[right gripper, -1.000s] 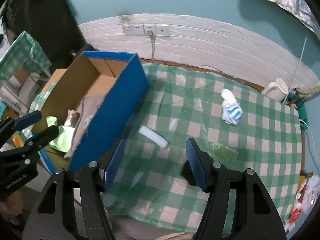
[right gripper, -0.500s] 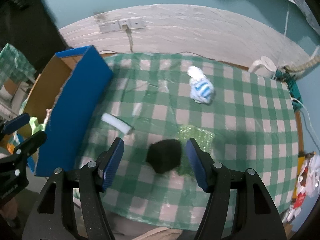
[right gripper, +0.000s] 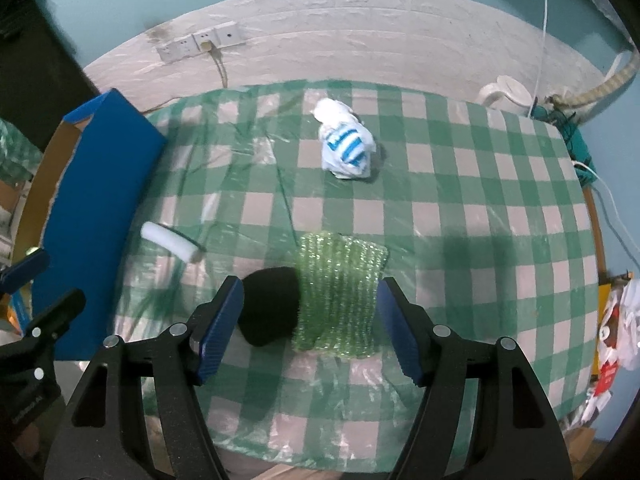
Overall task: Organize soft objects
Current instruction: 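Move both tools back over the table toward the black beanie and green mesh pad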
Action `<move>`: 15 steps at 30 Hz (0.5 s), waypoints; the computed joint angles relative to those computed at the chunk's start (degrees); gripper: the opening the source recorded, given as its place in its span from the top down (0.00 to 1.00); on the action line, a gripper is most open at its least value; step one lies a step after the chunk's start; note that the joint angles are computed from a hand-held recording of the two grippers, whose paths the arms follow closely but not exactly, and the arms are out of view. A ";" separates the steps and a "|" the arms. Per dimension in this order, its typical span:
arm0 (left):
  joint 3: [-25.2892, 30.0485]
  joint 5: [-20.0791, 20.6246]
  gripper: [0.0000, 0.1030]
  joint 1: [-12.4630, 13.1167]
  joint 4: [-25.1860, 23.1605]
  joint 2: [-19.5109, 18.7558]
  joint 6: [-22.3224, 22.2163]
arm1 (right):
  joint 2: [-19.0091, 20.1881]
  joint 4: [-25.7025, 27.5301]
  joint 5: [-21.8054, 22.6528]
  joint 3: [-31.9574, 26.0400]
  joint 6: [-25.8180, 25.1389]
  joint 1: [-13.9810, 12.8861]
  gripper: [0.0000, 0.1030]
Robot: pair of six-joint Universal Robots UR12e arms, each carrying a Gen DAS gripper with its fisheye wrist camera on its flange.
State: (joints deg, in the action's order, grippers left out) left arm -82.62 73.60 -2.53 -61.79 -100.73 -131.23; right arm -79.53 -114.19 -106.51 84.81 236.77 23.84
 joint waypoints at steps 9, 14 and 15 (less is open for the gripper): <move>0.99 2.07 0.41 -1.19 -2.22 -1.36 -1.34 | -0.81 -0.52 1.46 2.50 1.04 -1.11 0.32; 0.83 3.10 0.41 -1.88 -2.22 -1.69 -1.26 | -0.81 -0.22 2.45 3.49 1.31 -1.72 0.32; 0.73 3.42 0.41 -2.02 -2.13 -1.73 -1.19 | -0.78 -0.02 2.73 3.72 1.39 -1.86 0.32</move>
State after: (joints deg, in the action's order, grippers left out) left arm -81.89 77.02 -4.54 -63.92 -102.46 -132.42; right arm -80.31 -114.22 -103.78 88.53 238.16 21.99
